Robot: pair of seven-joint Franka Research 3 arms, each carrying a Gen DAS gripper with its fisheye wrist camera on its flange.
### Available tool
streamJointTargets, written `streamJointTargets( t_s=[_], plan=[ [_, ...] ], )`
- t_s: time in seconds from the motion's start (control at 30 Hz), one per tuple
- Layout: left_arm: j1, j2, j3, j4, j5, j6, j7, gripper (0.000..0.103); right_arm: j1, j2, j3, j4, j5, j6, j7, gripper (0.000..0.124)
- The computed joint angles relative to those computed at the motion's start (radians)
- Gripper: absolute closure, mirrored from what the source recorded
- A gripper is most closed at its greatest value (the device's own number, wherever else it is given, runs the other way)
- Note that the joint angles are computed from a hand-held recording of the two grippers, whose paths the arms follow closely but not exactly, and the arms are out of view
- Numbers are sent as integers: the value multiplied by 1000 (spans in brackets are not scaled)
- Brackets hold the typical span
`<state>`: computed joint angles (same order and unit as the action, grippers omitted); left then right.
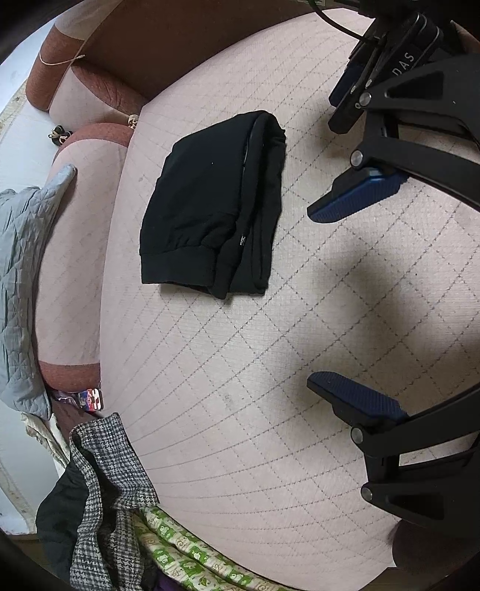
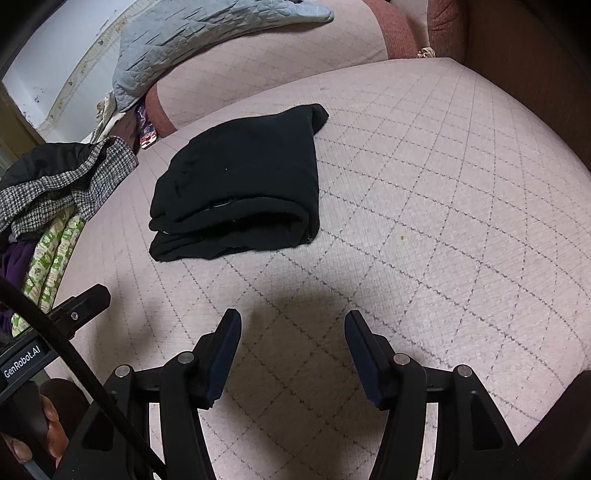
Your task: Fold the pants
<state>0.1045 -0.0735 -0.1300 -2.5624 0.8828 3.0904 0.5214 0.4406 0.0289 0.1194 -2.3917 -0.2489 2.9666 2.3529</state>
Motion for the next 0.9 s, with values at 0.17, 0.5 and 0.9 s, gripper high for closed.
streamJointTargets(
  t_s=[0.17,0.5,0.9],
  plan=[
    [19,2,-7,9,69,12,-62,21,5,5,-8,6,-55,-1,40,61],
    [54,-49,-22,31,392,26,-378,21,-3,-14,-9,36,-439,-48,330,58],
    [63,-132,-49,12,477,50,-442,20,-11,-14,7,35,-416,-52,300,57]
  ],
)
